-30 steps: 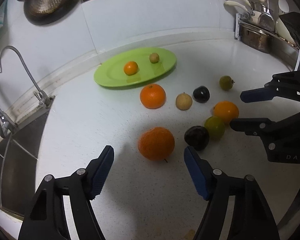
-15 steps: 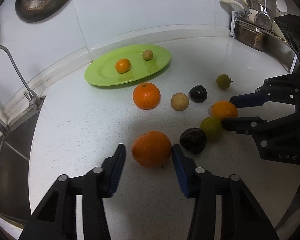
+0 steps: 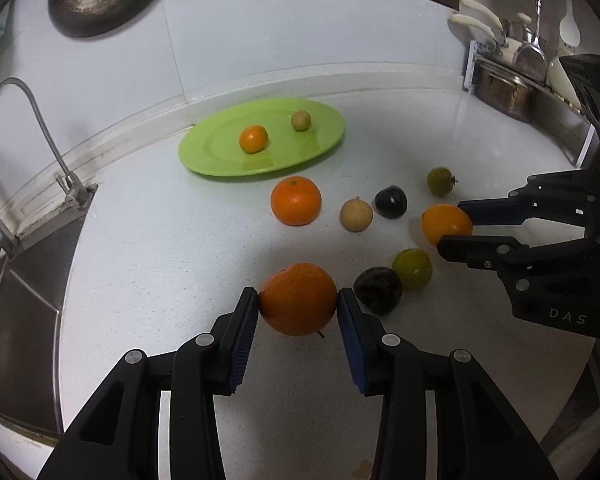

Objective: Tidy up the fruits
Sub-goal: 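Grasp a large orange with the left gripper while the right gripper grasps a tangerine, then carry both held citrus fruits over the green plate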

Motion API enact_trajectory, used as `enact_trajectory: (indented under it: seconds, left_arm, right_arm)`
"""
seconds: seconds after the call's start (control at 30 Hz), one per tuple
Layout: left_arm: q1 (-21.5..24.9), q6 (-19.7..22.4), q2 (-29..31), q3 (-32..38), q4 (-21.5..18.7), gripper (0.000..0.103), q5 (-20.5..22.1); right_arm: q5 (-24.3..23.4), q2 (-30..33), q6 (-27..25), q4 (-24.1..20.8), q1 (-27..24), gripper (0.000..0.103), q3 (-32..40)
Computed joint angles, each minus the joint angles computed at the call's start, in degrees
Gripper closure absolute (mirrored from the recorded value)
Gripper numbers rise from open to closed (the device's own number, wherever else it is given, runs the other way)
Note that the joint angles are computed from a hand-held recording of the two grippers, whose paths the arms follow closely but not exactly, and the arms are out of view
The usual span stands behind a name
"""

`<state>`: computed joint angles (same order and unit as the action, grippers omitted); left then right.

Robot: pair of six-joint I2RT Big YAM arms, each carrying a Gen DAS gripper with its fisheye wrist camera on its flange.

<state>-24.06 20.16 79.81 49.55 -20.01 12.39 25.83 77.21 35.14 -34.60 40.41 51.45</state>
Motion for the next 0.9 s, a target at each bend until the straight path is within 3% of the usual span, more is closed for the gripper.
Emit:
enact_trajectory:
  seconds: [0.5,0.9]
  left_arm:
    - [2.27,-5.15,-5.72,1.86,-1.63,0.063,1.81]
    - [3.32,-4.16,-4.27,6.49,0.49,0.063,3.62]
  right_arm:
    - [5.22,-4.26,-1.95,3.05,1.75,0.07,1.87]
    - [7.91,-4.37,-6.02,7.48,0.69,0.07,4.55]
